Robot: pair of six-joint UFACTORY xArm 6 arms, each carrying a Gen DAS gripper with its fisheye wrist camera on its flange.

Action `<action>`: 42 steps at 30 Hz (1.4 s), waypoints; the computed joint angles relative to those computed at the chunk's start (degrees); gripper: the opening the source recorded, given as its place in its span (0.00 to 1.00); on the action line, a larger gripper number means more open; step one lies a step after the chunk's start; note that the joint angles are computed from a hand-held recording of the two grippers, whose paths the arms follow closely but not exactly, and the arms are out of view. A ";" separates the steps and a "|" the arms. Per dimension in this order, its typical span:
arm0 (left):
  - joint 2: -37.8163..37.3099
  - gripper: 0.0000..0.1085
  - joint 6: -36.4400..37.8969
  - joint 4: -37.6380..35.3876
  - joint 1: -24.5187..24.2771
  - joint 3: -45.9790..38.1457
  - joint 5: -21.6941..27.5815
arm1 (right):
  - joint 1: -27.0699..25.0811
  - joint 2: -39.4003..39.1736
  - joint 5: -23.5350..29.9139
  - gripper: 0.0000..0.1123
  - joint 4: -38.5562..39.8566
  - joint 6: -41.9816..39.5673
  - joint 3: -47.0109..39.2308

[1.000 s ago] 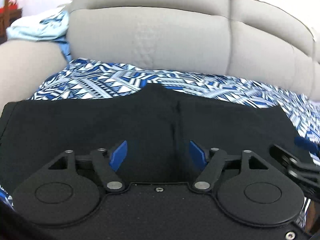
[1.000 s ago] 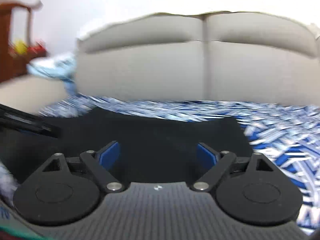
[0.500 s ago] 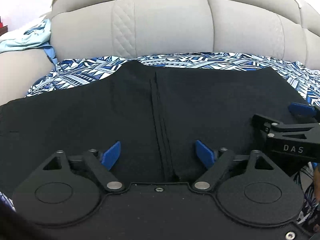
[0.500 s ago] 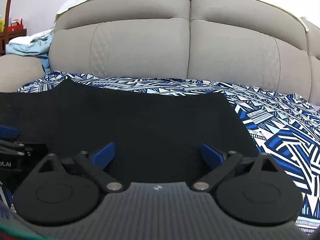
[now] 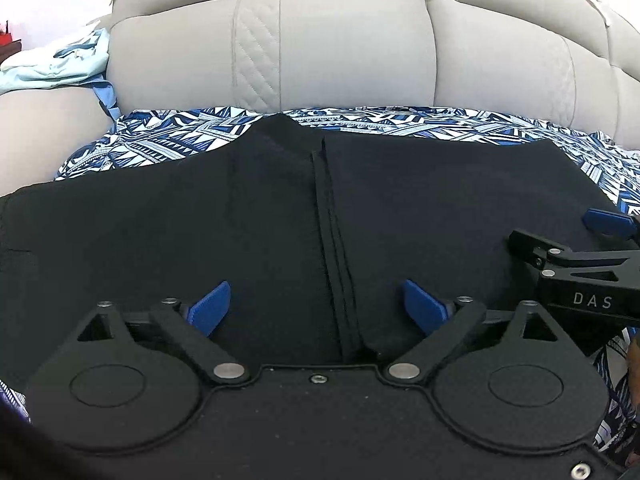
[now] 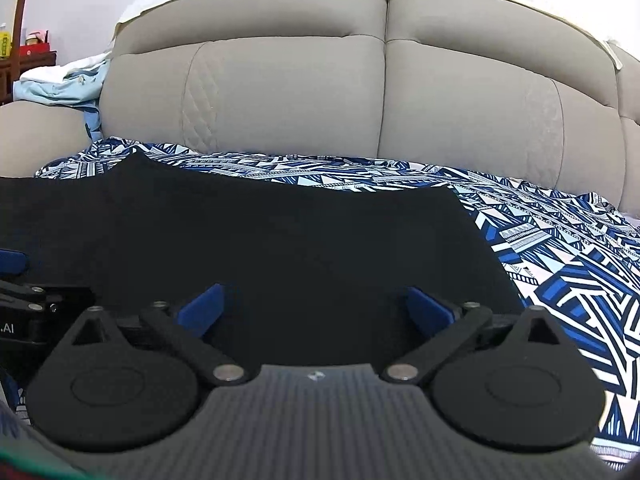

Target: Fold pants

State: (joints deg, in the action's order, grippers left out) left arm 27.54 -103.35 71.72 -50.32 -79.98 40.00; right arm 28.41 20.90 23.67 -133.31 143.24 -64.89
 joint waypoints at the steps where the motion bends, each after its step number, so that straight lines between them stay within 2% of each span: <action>1: 0.02 0.88 0.04 -0.06 0.04 -0.03 -0.06 | 0.01 0.07 0.02 0.92 -0.01 -0.01 -0.06; 5: -0.20 0.86 0.75 -0.97 -0.02 -0.08 0.27 | 0.04 0.04 -0.04 0.92 -0.31 0.39 -0.09; 7: -1.48 0.84 -0.13 -0.72 -0.29 0.97 1.29 | 0.29 -0.70 0.36 0.92 -4.46 5.80 0.52; 8: -2.50 0.84 -1.51 0.15 -0.42 1.98 1.80 | 0.83 -1.59 2.07 0.92 -8.34 10.96 1.70; 10: -5.31 0.85 -5.56 2.31 -0.55 4.89 2.96 | 1.79 -3.00 4.87 0.92 -12.98 16.24 3.51; 12: -8.34 0.87 -9.74 3.65 -0.59 7.95 5.08 | 2.61 -3.30 6.16 0.92 -13.64 15.68 3.94; 17: -14.09 0.94 -14.42 2.46 -0.46 13.98 12.38 | 3.68 -1.24 2.78 0.92 -17.29 16.96 0.87; 21: -17.50 0.94 -14.74 1.45 0.27 18.44 15.97 | 5.03 1.32 -0.64 0.92 -19.68 17.09 -2.44; 27: -22.11 0.94 -19.19 -1.14 3.77 25.62 13.08 | 7.68 3.69 -0.96 0.92 -18.83 12.13 -4.69; 31: -22.71 0.94 -19.97 -2.62 5.38 27.83 11.51 | 7.67 4.21 -1.86 0.92 -19.47 13.74 -5.66; 35: -22.85 0.94 -18.00 -3.91 7.13 29.06 7.90 | 7.77 4.45 -2.02 0.92 -21.36 14.89 -5.94; 42: -21.71 0.95 -16.59 -3.75 7.02 28.41 8.49 | 7.83 4.35 -1.44 0.92 -23.45 16.62 -5.70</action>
